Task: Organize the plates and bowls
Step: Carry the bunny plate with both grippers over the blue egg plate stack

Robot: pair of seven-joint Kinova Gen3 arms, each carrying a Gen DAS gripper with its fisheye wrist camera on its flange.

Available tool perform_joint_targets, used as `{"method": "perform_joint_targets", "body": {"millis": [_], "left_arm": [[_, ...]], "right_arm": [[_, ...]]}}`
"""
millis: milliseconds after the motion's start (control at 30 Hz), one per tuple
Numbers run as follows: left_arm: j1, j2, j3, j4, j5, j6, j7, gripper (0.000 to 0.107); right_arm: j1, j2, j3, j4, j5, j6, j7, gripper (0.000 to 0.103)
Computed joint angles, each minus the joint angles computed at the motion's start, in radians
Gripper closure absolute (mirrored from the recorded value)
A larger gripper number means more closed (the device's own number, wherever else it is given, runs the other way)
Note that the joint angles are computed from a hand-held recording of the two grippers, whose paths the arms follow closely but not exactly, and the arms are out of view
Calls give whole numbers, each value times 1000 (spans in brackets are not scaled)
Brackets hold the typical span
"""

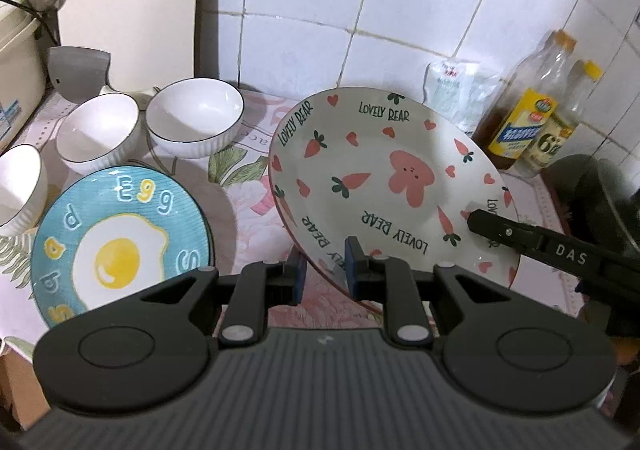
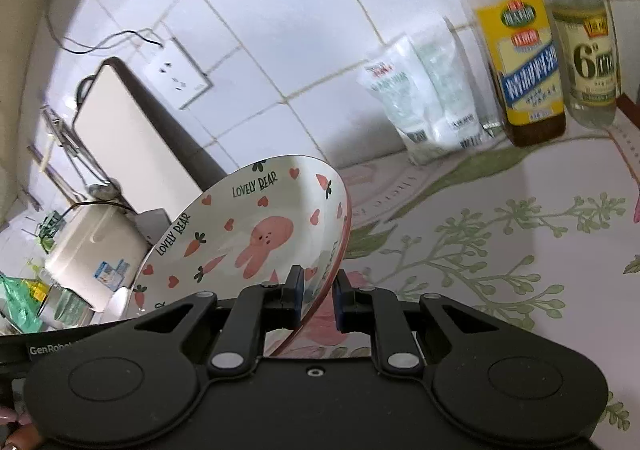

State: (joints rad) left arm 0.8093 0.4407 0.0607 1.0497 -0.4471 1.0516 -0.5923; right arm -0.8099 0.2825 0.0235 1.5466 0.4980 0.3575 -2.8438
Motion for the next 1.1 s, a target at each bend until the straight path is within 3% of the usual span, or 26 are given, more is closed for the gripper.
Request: {"method": "perform_joint_targets", "body": {"millis": [133,467,767,1100], "left_arm": [[4,-60,1,64,-5,-20,41,89],[-21,-204,59,228,-72,-41,145,89],[-95,-310,129,338,-81,-36,187,89],[-224,-403,173,497,-4,-123,175,89]], "right_arm": [[-60,-17,21,-12,75,34,-70,84],[-94,-15,-56,-79,163,111,-103,84],[-139,19,-86,-156,171,156,-84,83],[-178,99,-86,-260,90,209,-4,83]]}}
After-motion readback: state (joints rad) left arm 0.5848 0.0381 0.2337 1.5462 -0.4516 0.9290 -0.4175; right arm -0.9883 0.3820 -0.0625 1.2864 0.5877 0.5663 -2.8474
